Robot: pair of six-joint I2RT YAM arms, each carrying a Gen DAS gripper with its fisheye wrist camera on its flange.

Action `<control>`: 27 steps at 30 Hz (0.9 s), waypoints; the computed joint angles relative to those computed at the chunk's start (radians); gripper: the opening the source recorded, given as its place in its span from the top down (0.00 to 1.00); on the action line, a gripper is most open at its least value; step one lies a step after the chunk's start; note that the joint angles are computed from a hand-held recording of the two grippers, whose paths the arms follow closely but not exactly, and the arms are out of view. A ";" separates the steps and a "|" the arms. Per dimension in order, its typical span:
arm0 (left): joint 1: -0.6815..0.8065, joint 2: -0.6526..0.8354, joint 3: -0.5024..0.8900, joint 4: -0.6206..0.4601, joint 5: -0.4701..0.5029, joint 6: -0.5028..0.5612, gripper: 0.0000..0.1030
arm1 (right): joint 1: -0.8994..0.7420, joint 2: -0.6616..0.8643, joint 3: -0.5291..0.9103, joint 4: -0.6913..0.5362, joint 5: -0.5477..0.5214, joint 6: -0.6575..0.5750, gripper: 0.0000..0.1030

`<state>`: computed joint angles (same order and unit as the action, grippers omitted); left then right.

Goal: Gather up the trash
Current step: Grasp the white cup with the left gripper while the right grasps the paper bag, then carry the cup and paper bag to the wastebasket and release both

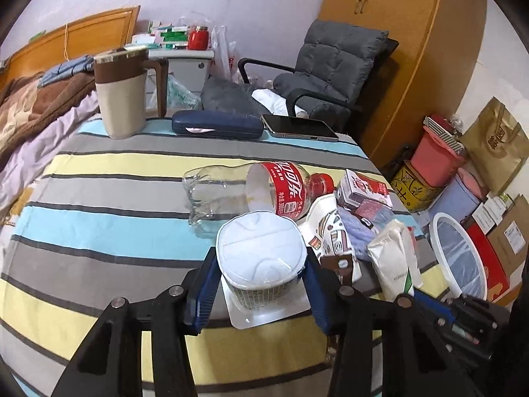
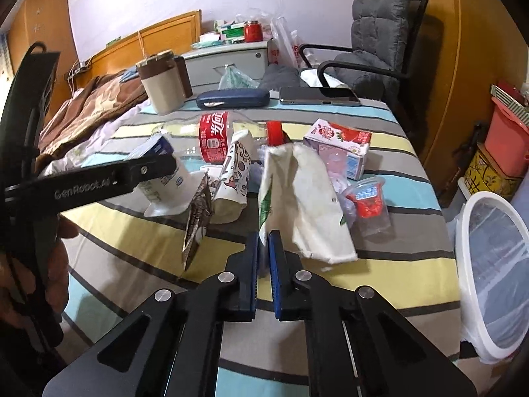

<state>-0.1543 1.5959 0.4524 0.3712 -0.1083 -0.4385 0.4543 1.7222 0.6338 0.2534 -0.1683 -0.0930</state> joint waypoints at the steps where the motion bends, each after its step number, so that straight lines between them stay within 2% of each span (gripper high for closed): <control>1: -0.006 -0.021 -0.011 -0.007 -0.010 0.003 0.53 | -0.001 -0.006 -0.004 0.003 -0.002 0.002 0.91; 15: -0.131 -0.342 -0.129 -0.151 -0.088 0.007 0.53 | -0.023 -0.145 -0.108 0.023 -0.013 0.052 0.91; 21: -0.193 -0.372 -0.129 -0.175 -0.115 0.000 0.53 | -0.049 -0.169 -0.131 0.027 -0.009 0.068 0.91; 27: -0.253 -0.319 -0.087 -0.161 -0.117 0.004 0.53 | -0.083 -0.185 -0.148 0.037 -0.003 0.076 0.91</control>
